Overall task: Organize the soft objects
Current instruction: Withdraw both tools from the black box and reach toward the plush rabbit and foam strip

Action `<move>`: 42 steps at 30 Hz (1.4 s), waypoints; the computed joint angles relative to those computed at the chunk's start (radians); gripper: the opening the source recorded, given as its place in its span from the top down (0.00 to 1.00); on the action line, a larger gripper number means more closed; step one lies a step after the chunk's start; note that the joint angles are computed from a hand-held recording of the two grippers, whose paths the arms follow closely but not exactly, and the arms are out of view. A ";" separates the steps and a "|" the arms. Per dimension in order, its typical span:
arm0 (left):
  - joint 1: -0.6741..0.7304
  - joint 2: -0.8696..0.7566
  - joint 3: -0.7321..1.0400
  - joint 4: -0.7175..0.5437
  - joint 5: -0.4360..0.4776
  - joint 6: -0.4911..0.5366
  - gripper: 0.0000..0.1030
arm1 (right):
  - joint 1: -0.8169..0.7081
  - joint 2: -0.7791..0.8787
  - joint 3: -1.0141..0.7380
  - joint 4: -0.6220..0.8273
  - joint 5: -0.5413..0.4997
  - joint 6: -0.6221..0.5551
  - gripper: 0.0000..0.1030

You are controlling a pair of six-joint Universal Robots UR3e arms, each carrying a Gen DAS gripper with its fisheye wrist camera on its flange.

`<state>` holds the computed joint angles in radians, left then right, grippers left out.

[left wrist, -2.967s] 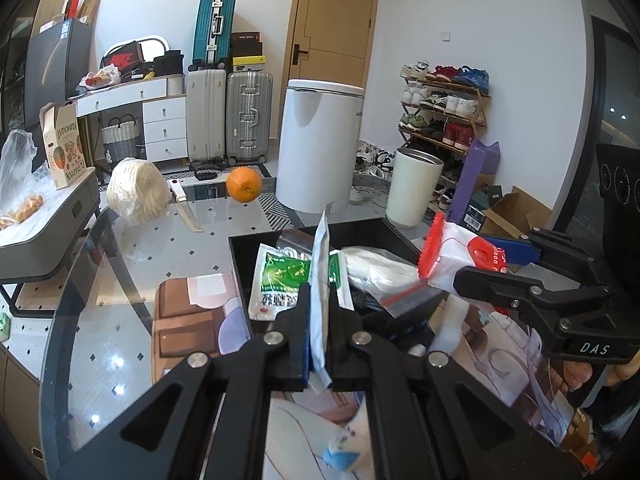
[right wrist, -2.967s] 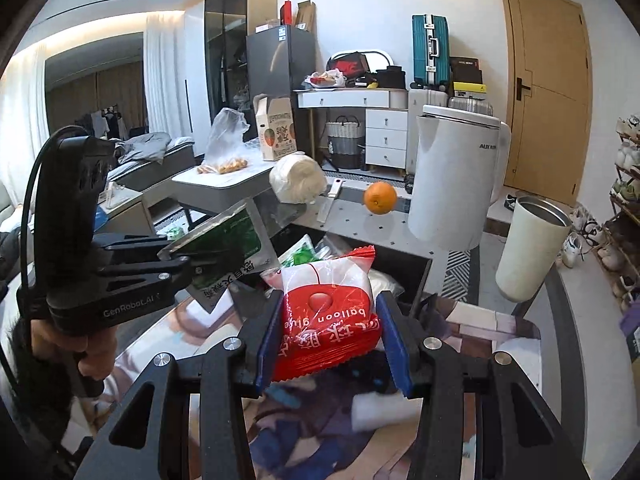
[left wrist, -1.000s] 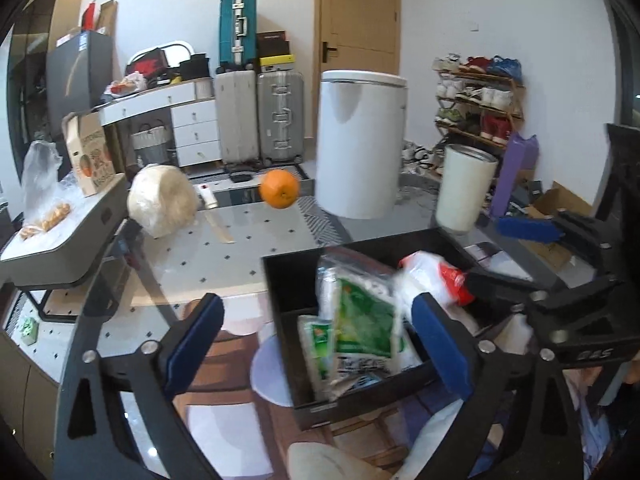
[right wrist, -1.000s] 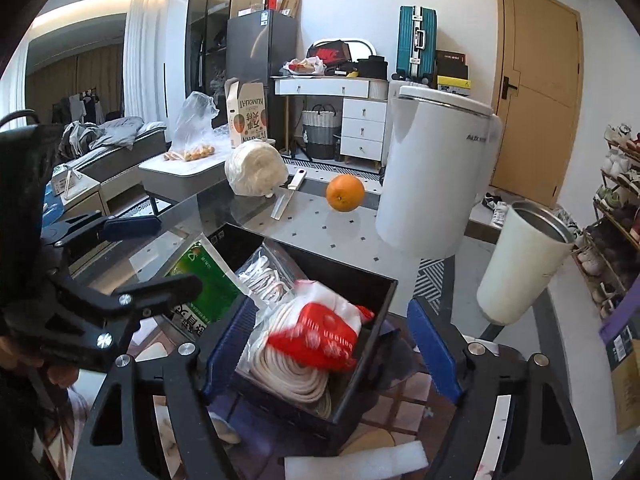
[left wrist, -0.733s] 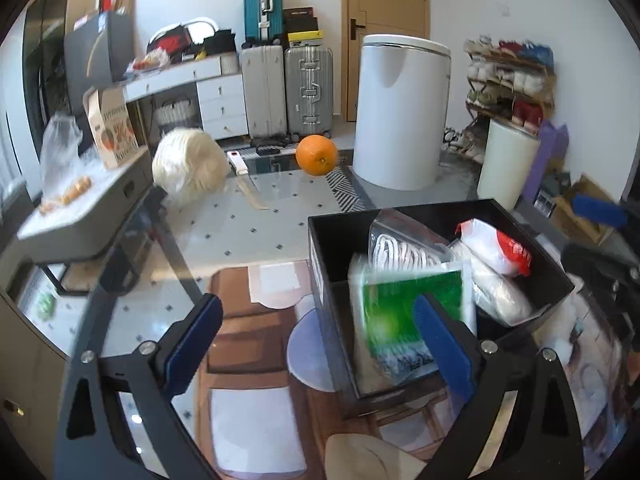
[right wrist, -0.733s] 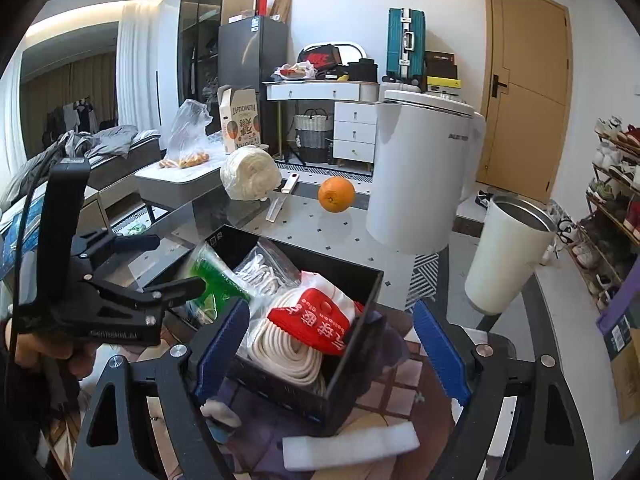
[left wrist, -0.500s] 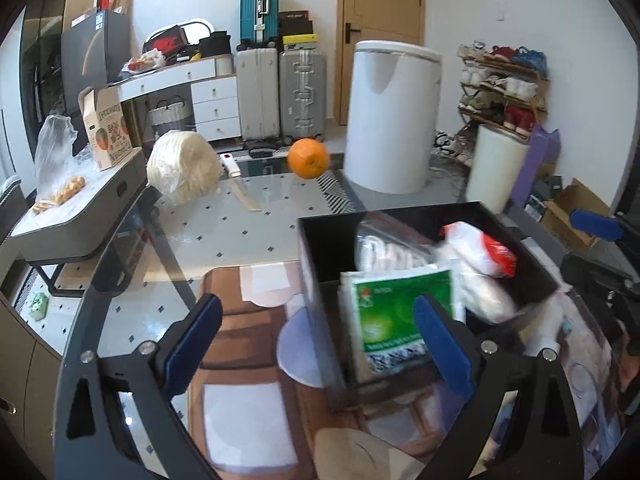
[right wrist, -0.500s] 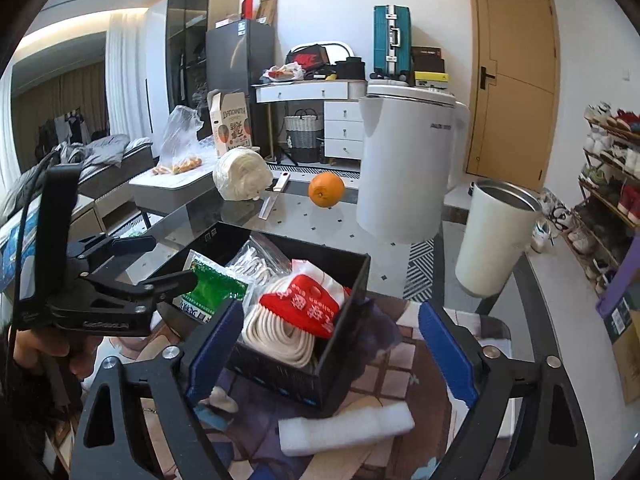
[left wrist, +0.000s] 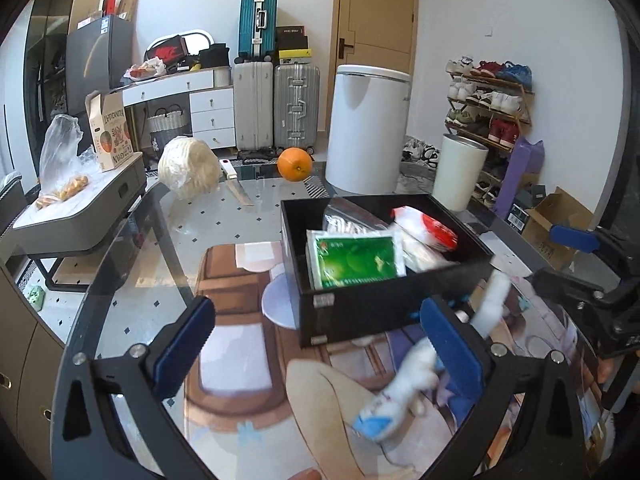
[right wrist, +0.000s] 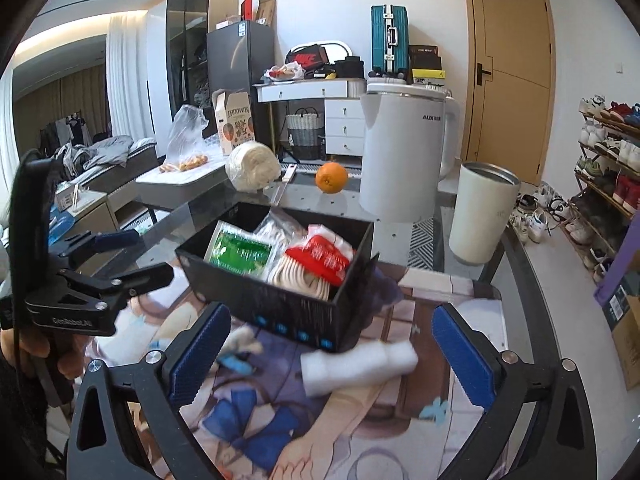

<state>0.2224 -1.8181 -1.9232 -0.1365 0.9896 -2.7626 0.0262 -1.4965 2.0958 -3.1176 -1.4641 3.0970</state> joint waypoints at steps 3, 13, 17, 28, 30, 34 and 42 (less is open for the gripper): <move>0.013 0.042 -0.081 0.040 -0.004 0.020 0.00 | -0.002 -0.031 0.052 -0.007 0.001 -0.006 0.01; -0.008 0.054 -0.147 0.000 0.026 0.081 0.00 | -0.023 -0.043 0.134 0.029 0.012 -0.019 0.01; -0.032 0.045 -0.135 0.000 0.061 0.091 0.00 | -0.033 -0.016 0.122 0.044 0.012 -0.011 0.01; -0.063 0.015 -0.087 -0.035 0.073 0.102 0.00 | -0.062 0.097 -0.005 0.153 0.041 -0.110 0.01; -0.068 0.011 -0.081 -0.039 0.076 0.108 0.00 | -0.070 0.116 -0.025 0.166 0.060 -0.141 0.01; -0.069 -0.001 -0.056 -0.082 0.064 0.119 0.00 | -0.073 0.169 -0.088 0.205 0.057 -0.185 0.01; -0.086 -0.017 -0.009 -0.157 0.069 0.137 0.00 | -0.098 0.262 -0.209 0.320 0.098 -0.221 0.01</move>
<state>0.1364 -1.8353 -1.9324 -0.2934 1.0587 -2.6253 -0.0718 -1.2344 1.8868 -2.7971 -1.3656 2.8759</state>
